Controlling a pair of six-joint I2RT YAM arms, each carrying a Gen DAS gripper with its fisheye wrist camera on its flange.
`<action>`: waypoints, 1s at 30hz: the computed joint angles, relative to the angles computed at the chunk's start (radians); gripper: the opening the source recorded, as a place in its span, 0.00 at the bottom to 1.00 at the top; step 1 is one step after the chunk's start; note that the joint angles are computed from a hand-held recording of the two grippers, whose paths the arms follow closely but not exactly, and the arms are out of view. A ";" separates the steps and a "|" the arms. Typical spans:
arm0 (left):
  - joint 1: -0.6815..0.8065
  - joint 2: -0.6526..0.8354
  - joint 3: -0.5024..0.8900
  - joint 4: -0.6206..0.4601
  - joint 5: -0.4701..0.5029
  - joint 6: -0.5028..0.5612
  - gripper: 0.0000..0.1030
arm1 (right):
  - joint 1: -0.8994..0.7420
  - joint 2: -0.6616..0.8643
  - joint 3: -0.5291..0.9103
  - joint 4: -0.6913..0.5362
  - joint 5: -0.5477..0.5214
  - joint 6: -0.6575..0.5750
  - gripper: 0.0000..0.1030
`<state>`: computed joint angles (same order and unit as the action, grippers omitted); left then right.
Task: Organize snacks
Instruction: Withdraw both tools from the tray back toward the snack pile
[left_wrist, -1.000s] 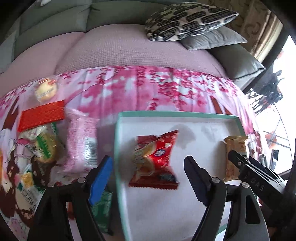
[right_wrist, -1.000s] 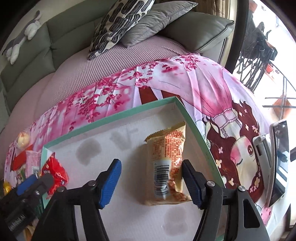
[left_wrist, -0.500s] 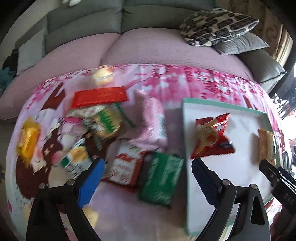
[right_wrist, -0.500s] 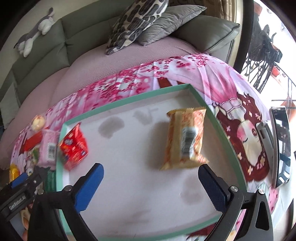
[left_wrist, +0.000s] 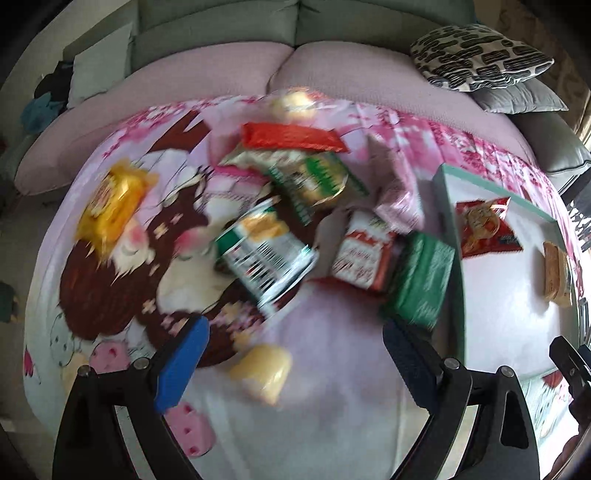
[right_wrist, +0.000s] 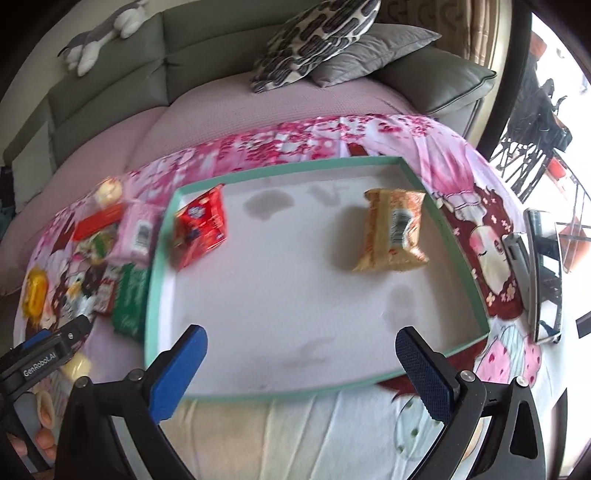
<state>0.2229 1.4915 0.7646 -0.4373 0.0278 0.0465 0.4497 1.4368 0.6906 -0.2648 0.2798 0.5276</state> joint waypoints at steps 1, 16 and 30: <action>0.022 -0.008 -0.004 -0.013 0.010 0.017 0.92 | 0.020 0.009 0.008 -0.015 0.004 0.014 1.00; 0.313 0.014 0.018 -0.098 0.122 0.174 0.92 | 0.243 0.154 0.159 -0.162 0.016 0.158 1.00; 0.242 0.049 -0.032 -0.088 0.113 0.184 0.91 | 0.318 0.230 0.210 -0.193 0.006 0.191 1.00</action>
